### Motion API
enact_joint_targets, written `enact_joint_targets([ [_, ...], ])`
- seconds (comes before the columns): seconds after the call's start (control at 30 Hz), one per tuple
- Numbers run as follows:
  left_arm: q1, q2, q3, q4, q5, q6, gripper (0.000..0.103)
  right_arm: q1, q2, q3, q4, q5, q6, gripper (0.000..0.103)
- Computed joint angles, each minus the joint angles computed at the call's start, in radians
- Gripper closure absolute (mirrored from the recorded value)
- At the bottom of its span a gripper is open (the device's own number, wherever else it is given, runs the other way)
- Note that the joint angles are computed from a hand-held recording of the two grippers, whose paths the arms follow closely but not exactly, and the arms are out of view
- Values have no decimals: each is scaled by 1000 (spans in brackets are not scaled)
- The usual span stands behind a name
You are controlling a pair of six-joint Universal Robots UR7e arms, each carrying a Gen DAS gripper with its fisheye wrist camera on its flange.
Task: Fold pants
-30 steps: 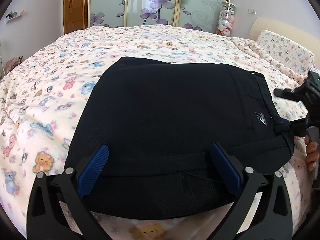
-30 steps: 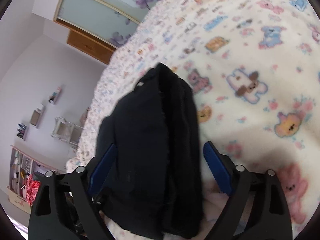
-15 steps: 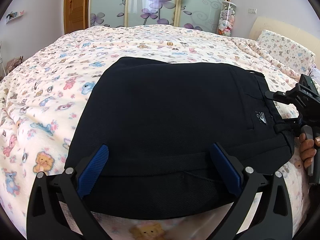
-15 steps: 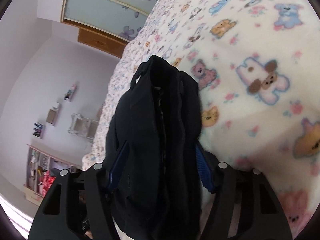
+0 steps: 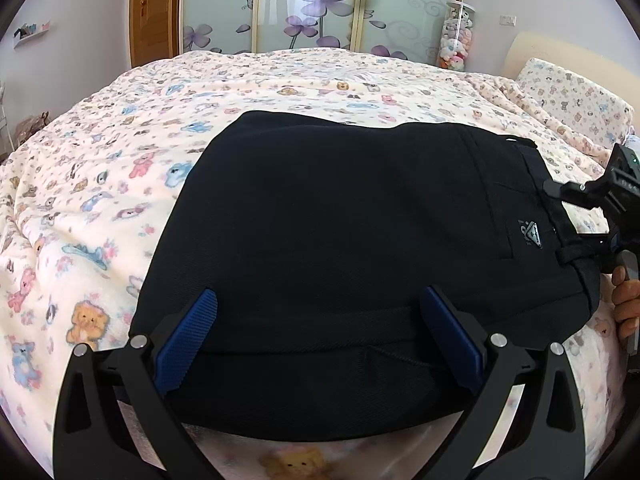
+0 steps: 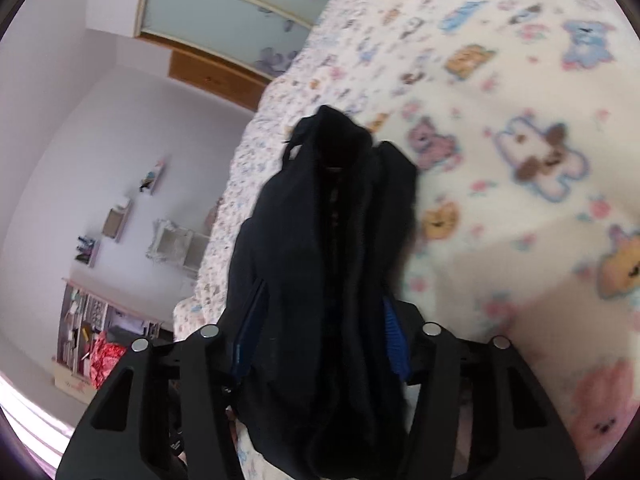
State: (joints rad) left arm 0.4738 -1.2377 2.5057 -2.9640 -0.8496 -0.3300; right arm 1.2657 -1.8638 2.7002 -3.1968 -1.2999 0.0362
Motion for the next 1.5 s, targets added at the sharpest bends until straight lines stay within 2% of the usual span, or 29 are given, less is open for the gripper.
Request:
enact_joint_targets([
  [0.13, -1, 1, 0, 1, 2, 0, 2, -6, -22, 5, 30, -19, -5, 50],
  [0.23, -1, 1, 0, 1, 3, 0, 2, -68, -35, 20, 54, 75, -40, 50],
  [0.3, -1, 1, 0, 1, 3, 0, 2, -106, -43, 33, 69, 138, -77, 60],
  [0.4, 0, 0, 0, 1, 1, 0, 2, -112, -44, 46, 39, 185, -88, 68],
  [0.57, 2, -1, -2, 9, 2, -12, 2, -68, -9, 54, -58, 223, -107, 70],
  [0.7, -1, 1, -4, 25, 11, -25, 2, -27, 46, 38, -122, 207, -95, 70],
  [0.87, -4, -1, -3, 30, 13, -30, 2, -56, 34, 48, -117, 234, -117, 70],
  [0.97, 4, -16, -7, 45, 1, -30, 2, -39, 51, 44, -138, 235, -130, 70],
  [1.1, 43, -111, -20, 51, -96, -22, 2, -36, 65, 41, -144, 232, -110, 70],
  [1.17, 98, -170, -53, 50, -181, -10, 2, -50, 62, 42, -135, 244, -111, 70],
  [1.23, 180, -197, -129, 105, -272, 25, 2, -63, 56, 46, -127, 256, -119, 70],
  [1.33, 309, -182, -258, 217, -418, 44, 3, -84, 48, 49, -111, 275, -129, 70],
  [1.4, 408, -144, -349, 297, -553, 41, 6, -99, 44, 51, -101, 289, -131, 70],
  [1.5, 489, -91, -422, 363, -671, 19, 11, -113, 41, 55, -94, 299, -138, 70],
])
